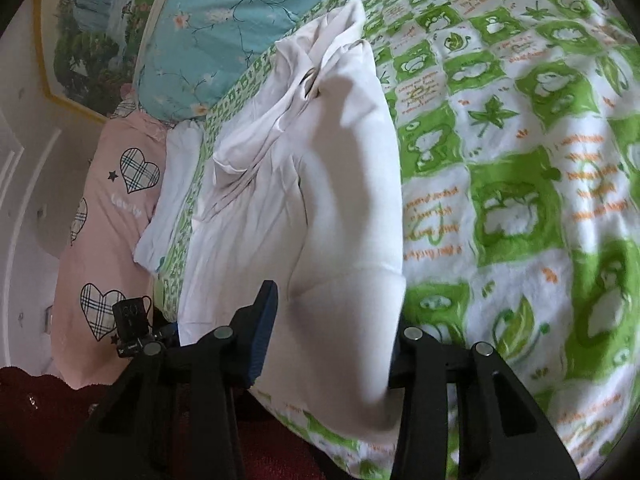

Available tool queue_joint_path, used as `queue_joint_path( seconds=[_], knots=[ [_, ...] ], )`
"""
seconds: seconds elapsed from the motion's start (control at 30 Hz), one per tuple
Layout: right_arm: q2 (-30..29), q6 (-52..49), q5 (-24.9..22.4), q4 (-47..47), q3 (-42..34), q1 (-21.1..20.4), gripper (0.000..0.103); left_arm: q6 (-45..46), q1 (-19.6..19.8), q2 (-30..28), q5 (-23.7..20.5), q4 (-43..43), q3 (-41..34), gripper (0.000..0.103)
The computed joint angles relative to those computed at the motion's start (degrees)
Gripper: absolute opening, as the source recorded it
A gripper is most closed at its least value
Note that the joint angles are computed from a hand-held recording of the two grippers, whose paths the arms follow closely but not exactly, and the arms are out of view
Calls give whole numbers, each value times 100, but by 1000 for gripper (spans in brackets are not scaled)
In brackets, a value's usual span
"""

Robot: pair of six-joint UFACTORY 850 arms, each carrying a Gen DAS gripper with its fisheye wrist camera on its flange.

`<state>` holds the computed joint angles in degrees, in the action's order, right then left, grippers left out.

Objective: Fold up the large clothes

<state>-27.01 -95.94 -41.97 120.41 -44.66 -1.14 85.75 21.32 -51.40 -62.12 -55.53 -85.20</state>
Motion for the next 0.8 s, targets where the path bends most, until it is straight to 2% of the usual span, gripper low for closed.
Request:
queue_joint_path(
  seconds=[0.1,0.23,0.33,0.37,0.4,0.43,0.5,0.57,0.63,0.8],
  knots=[
    [71,-107,-51,41,107,1,42,-101,-24,-52,-171,266,-33,59],
    [45,-330,-388,239,217,-19,41,-273,-106,-184,-138,349,-160,47],
    [-32,-262,-217,298,117,80,33,-154,-168,-166,-222,127,-172,29],
    [-37,-259,-159,327,100,121,31,-118,-221,-142,-167,119,-149,16],
    [-31,-277,-89,355,87,142,22,-71,-239,-112,-94,138,-118,5],
    [-20,-287,-2,399,82,170,12,35,-284,-27,106,120,-11,5],
    [34,-381,-5,574,143,215,10,376,-267,173,288,-41,229,3],
    [136,-616,-341,832,329,203,9,761,-190,414,329,-270,473,2],
    [289,-810,-659,1089,593,195,9,942,-108,530,257,-439,561,2],
    [213,-744,-929,1121,671,197,9,802,-82,482,-29,-539,410,2]
  ],
)
